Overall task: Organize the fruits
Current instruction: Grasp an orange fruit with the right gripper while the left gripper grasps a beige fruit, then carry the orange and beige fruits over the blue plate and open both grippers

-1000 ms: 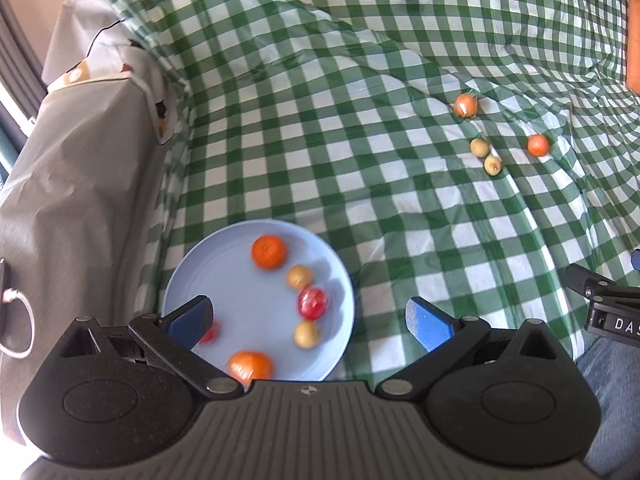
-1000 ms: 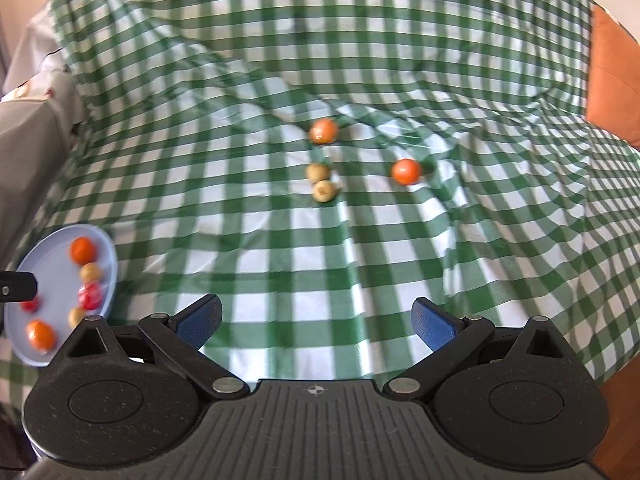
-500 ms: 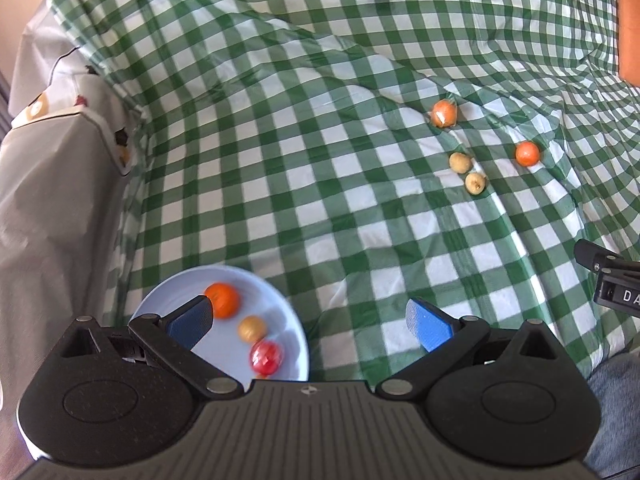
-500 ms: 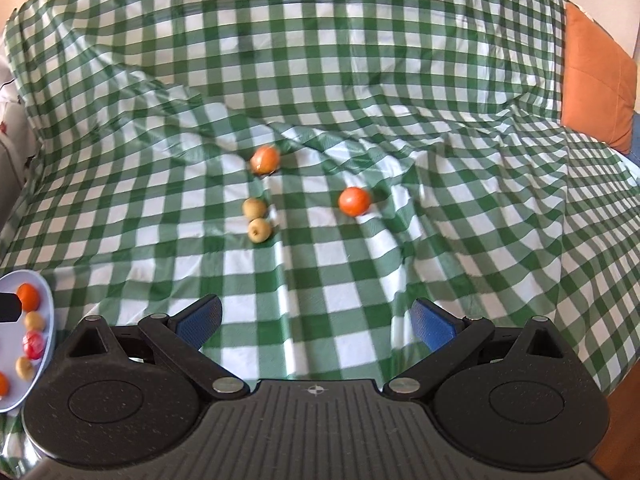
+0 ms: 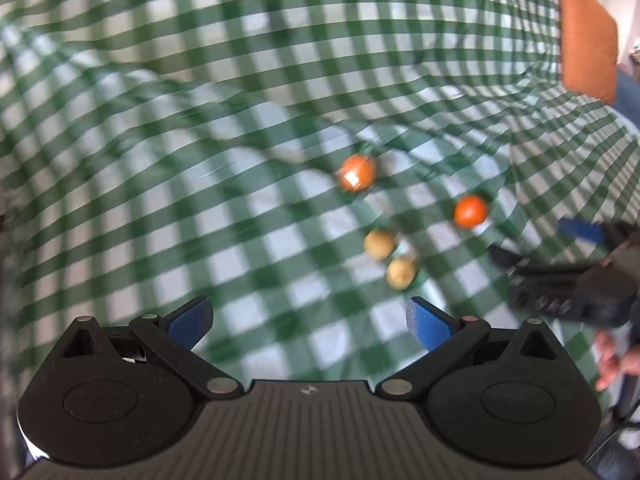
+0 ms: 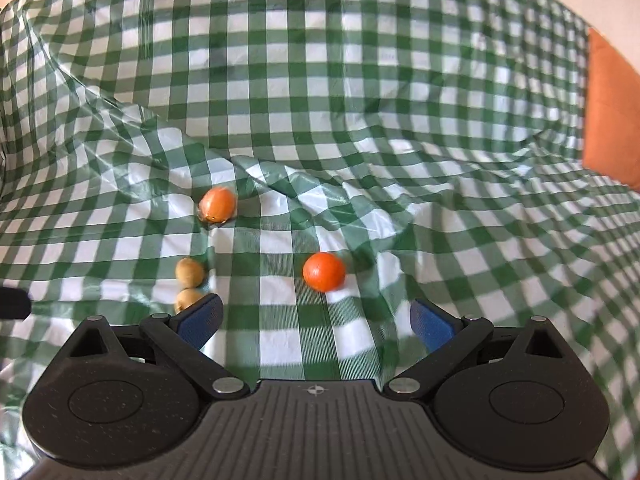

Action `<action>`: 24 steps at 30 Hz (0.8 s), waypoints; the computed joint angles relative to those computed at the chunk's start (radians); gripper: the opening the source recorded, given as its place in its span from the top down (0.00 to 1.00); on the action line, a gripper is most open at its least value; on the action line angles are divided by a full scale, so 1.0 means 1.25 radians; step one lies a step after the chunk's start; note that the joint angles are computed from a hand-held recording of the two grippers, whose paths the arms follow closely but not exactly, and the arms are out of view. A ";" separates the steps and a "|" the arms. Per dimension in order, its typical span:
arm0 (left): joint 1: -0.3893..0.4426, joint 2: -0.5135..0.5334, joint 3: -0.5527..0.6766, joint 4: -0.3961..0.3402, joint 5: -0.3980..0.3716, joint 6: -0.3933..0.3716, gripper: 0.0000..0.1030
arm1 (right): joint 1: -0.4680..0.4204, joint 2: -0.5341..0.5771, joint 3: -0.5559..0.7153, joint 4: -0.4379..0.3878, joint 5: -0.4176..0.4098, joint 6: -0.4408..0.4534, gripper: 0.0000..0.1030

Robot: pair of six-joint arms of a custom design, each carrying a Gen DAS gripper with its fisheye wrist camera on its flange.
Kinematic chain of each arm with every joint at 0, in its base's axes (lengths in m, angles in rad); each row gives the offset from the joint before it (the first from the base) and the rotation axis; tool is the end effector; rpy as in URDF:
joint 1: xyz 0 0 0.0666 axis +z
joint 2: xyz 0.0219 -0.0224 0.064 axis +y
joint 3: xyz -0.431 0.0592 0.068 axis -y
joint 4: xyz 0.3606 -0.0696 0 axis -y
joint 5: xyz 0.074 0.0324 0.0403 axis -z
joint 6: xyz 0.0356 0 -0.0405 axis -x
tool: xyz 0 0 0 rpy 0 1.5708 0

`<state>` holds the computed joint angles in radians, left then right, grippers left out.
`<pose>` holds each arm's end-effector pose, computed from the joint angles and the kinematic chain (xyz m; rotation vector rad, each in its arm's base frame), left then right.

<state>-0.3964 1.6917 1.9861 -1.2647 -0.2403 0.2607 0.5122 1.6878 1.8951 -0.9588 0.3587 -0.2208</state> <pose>0.5083 -0.2040 0.5652 0.0762 2.4995 0.0359 0.5040 0.2686 0.5515 -0.1519 2.2594 -0.0308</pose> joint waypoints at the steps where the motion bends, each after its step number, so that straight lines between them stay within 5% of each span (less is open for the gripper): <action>1: 0.008 0.025 0.022 0.004 0.026 -0.008 0.00 | -0.008 0.013 0.005 0.002 -0.008 -0.002 0.06; 3: 0.021 0.081 0.077 -0.011 0.075 -0.010 0.01 | -0.023 0.038 0.016 0.007 -0.027 -0.004 0.09; 12: 0.053 0.247 0.248 -0.093 0.239 -0.042 0.42 | -0.059 0.122 0.047 0.064 -0.093 0.018 0.25; 14: 0.051 0.259 0.267 -0.094 0.254 -0.061 0.72 | -0.062 0.140 0.061 0.050 -0.093 0.025 0.29; 18: 0.043 0.241 0.242 -0.072 0.241 -0.094 0.72 | -0.057 0.125 0.029 0.098 -0.081 0.054 0.65; 24: 0.046 0.106 0.112 -0.036 0.196 -0.037 0.72 | -0.044 0.071 0.001 0.071 -0.040 0.017 0.65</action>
